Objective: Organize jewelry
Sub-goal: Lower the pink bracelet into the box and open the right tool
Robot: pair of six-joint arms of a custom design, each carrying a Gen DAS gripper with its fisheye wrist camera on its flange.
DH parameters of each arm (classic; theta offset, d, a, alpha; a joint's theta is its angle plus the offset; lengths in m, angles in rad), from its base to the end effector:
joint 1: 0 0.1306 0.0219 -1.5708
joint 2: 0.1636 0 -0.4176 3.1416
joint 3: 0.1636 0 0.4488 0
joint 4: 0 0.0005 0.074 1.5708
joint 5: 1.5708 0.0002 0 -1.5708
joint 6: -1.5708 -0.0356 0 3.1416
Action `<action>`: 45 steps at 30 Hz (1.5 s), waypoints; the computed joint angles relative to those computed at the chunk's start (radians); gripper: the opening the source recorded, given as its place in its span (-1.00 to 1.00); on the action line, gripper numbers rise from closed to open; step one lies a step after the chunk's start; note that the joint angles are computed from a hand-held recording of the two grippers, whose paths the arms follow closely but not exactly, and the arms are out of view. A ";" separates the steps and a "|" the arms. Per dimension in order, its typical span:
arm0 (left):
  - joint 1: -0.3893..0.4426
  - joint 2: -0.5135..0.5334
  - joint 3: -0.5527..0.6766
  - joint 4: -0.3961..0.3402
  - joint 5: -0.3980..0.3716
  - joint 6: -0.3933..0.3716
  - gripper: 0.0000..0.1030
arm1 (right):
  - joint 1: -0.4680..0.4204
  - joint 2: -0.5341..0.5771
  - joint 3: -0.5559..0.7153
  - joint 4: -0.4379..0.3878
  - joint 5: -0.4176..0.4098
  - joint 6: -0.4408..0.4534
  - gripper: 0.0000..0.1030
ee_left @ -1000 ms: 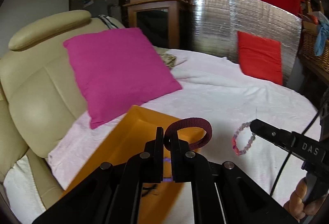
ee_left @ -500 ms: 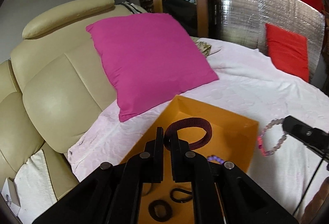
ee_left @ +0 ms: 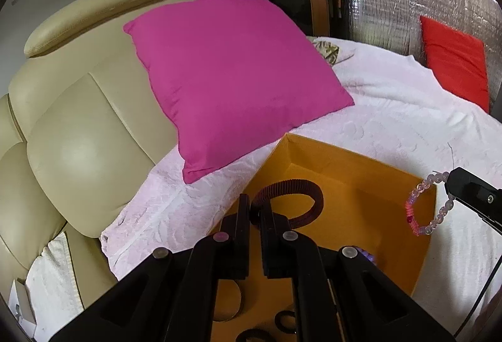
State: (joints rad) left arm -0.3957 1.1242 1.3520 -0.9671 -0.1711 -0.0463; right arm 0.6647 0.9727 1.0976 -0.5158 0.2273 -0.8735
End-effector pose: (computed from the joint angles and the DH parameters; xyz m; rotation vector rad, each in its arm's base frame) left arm 0.3924 -0.1579 0.5593 0.4184 2.2585 0.0177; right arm 0.3137 0.2350 0.5237 0.3658 2.0026 0.7786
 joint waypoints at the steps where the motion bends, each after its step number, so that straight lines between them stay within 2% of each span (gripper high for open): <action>1: 0.000 0.005 -0.001 0.000 -0.002 -0.001 -0.89 | -0.004 0.004 -0.001 0.004 -0.006 0.000 -0.83; 11: -0.001 0.036 -0.005 -0.002 -0.009 -0.004 -0.89 | -0.026 0.038 -0.008 0.020 -0.041 -0.010 -0.83; 45: -0.009 0.072 -0.017 -0.031 -0.035 -0.024 -0.89 | -0.044 0.041 -0.018 0.007 -0.036 -0.046 -0.82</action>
State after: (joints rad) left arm -0.4051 1.1960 1.3353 -0.9985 -0.2064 -0.0699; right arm 0.6210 1.0136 1.0792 -0.5087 0.1915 -0.9197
